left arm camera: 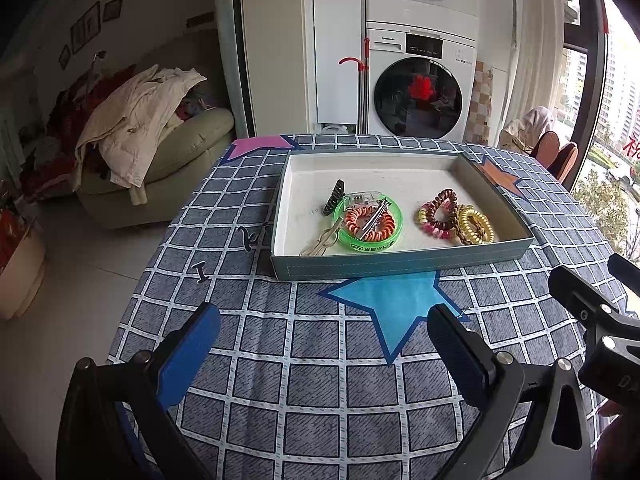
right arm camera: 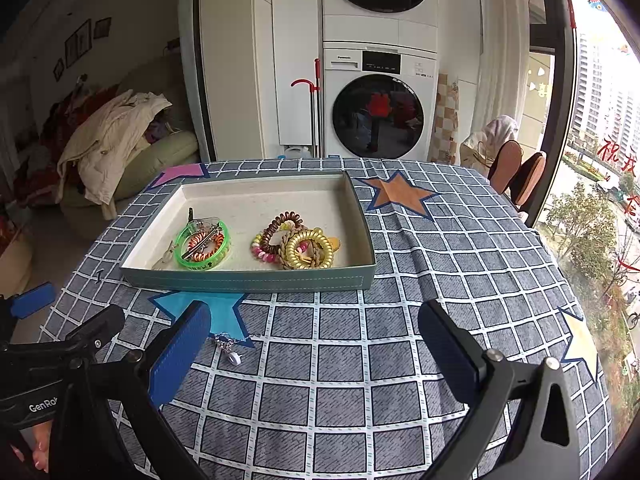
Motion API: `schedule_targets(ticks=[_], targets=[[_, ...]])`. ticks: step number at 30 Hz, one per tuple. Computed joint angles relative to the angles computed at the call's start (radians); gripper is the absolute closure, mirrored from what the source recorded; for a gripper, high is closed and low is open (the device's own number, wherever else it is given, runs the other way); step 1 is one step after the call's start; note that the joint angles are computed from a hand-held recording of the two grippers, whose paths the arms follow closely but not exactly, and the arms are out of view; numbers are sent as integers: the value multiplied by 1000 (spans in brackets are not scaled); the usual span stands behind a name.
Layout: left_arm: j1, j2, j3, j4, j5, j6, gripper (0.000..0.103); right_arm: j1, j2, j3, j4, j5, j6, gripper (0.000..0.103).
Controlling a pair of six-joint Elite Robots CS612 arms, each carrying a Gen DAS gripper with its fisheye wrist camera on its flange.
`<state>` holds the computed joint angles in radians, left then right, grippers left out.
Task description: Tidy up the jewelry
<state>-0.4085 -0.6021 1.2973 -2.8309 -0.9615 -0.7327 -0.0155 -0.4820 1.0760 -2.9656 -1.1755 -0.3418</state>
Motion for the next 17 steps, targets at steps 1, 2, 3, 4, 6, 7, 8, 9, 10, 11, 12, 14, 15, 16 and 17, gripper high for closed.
schedule_targets(ticks=[1,2,3,4,6,7,8,9,10,11,12,14,15,16,17], targets=[[0,0,0,1,-1,-2,0,-1,0,1,-1,1,0,0],[1,0,-1,1,-5,-2,0,0,0,0,-1,1,1,0],[1,0,0,0,-8,-3,0,0,0,0,0,1,0,0],[1,0,-1,3,-8,-5,0,0,0,0,-1,1,0,0],[0,1,-3,7,-6,-6,0,0,0,0,0,1,0,0],[0,1,-3,7,-7,-5,0,0,0,0,0,1,0,0],[1,1,-3,5,-9,-4,0,0,0,1,0,1,0,0],[1,1,-2,5,-6,-4,0,-1,0,1,-1,1,0,0],[0,1,-1,1,-2,-3,0,0,0,1,-1,1,0,0],[0,2,-1,-5,0,2,0,0,0,1,-1,0,0,0],[-1,2,0,-9,2,5,0,0,0,2,-2,0,0,0],[-2,2,0,-15,3,13,0,0,0,1,-2,0,1,0],[-2,1,0,-15,4,16,0,0,0,2,-2,0,1,0],[-3,1,0,-14,4,18,0,0,0,2,-2,0,3,0],[-2,1,0,-15,1,17,0,0,-1,1,0,1,3,0]])
